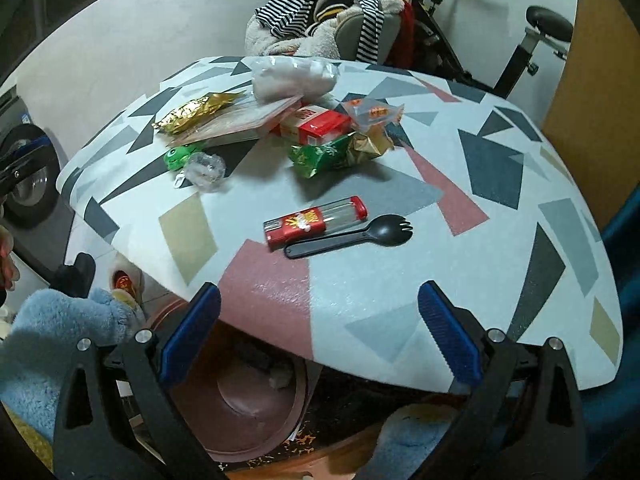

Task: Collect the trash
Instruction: 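Return the right gripper to the table and grasp the red-and-clear tube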

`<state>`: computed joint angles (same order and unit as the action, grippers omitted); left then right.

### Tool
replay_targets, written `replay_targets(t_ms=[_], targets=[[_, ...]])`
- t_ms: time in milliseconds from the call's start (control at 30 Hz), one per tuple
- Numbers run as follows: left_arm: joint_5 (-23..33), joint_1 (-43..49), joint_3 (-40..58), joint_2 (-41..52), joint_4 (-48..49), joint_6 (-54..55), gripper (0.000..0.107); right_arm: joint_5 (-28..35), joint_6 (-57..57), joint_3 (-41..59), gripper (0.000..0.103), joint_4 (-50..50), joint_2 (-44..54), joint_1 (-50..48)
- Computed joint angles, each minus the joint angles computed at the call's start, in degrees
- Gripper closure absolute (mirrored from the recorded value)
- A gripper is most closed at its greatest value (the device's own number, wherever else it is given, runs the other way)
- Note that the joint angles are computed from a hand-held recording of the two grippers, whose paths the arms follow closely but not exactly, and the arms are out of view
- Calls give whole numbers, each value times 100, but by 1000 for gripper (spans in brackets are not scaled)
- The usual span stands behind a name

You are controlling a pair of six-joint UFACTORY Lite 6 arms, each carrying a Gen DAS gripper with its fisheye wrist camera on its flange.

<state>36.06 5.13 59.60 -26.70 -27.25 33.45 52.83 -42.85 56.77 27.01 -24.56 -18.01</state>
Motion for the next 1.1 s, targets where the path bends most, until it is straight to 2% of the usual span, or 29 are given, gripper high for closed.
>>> replay_targets(t_ms=[133,367,500,700,833,1100], targets=[[-104,20,140,187,129,-38,10,-89,-315,174,6,178,330,-111],[-343,-13,205,499,370,-247,10,-388,-469,530,6,33,986,320],[-558,-196,118,594,690,-534,10,-634,-236,822,6,-187,1543,749],[-635,-156,76,810,474,-441,10,-778,121,1198,6,-484,2215,1145],[-678,-168,51,906,458,-401,10,-948,238,1256,6,-780,2379,1375],[-780,-277,90,1070,491,-450,10,-887,-27,1376,6,-546,2559,1242]])
